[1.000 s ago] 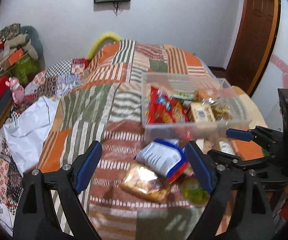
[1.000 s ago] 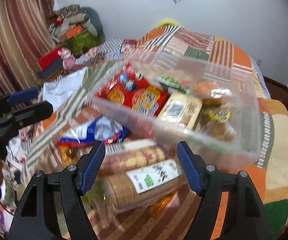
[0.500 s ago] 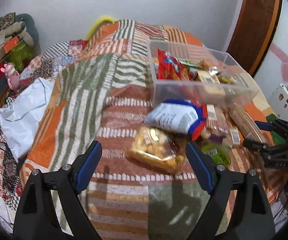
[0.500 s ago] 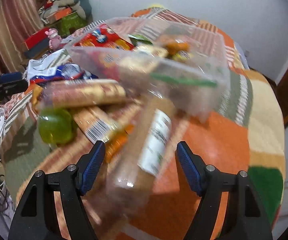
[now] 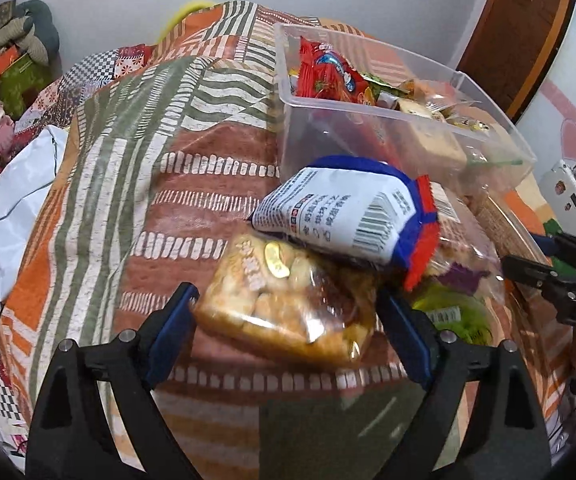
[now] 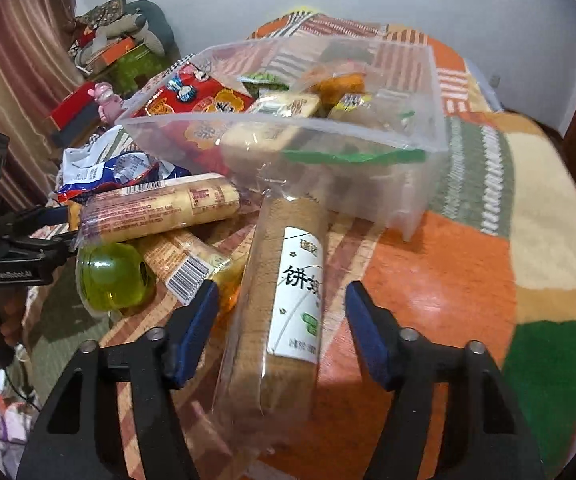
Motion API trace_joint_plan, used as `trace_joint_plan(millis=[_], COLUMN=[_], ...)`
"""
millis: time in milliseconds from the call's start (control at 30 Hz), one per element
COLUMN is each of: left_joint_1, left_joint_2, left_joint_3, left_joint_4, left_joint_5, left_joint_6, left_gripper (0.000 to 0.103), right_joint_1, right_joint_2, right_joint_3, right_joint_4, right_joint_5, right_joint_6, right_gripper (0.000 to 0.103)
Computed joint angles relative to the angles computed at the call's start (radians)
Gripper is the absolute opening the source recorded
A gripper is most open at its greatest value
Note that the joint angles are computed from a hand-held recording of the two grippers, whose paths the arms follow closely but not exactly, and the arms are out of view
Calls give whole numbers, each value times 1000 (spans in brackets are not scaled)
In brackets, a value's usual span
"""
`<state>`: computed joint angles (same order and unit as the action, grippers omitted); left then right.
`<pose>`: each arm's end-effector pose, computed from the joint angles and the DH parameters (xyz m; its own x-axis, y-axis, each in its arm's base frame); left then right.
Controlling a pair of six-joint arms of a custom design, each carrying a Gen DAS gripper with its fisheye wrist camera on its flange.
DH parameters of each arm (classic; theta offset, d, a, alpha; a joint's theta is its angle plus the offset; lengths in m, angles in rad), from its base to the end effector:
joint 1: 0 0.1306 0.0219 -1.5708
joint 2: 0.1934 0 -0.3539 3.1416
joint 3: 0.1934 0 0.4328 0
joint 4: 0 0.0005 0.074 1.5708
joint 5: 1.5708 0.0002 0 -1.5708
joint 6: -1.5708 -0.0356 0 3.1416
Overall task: Organize snacks
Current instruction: 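Grasp the yellow cracker bag with left tool while right tool grasps the tall biscuit roll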
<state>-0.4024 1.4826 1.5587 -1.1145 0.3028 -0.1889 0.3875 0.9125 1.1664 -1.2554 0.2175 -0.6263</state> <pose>0.4973 -0.2238 0.4223 -0.6823 0.4852 -0.5468 0.6528 0.7410 -0.1570 0.3185 0.1211 0.4639 -0.7850 0.2978 -0.5433 0.2454 0.9546 0.1687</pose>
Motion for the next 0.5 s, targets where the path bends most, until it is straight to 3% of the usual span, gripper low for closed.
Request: trace_joint_plan(millis=[167, 233, 500], left_joint_1=[-14, -12, -14], left_joint_2=[-12, -19, -99], left_joint_3=[-35, -44, -116], left_joint_4=[62, 73, 98], left_joint_5=[-21, -15, -34], left_joint_6=[1, 3, -25], left_gripper=[90, 86, 80], right_joint_1=[2, 8, 14], right_joint_2=[-11, -17, -61], right_joint_3=[-11, -15, -41], right_joint_4=[22, 29, 41], right_joint_5=[-4, 2, 7], right_joint_6=[-16, -23, -40], right_gripper=[40, 36, 32])
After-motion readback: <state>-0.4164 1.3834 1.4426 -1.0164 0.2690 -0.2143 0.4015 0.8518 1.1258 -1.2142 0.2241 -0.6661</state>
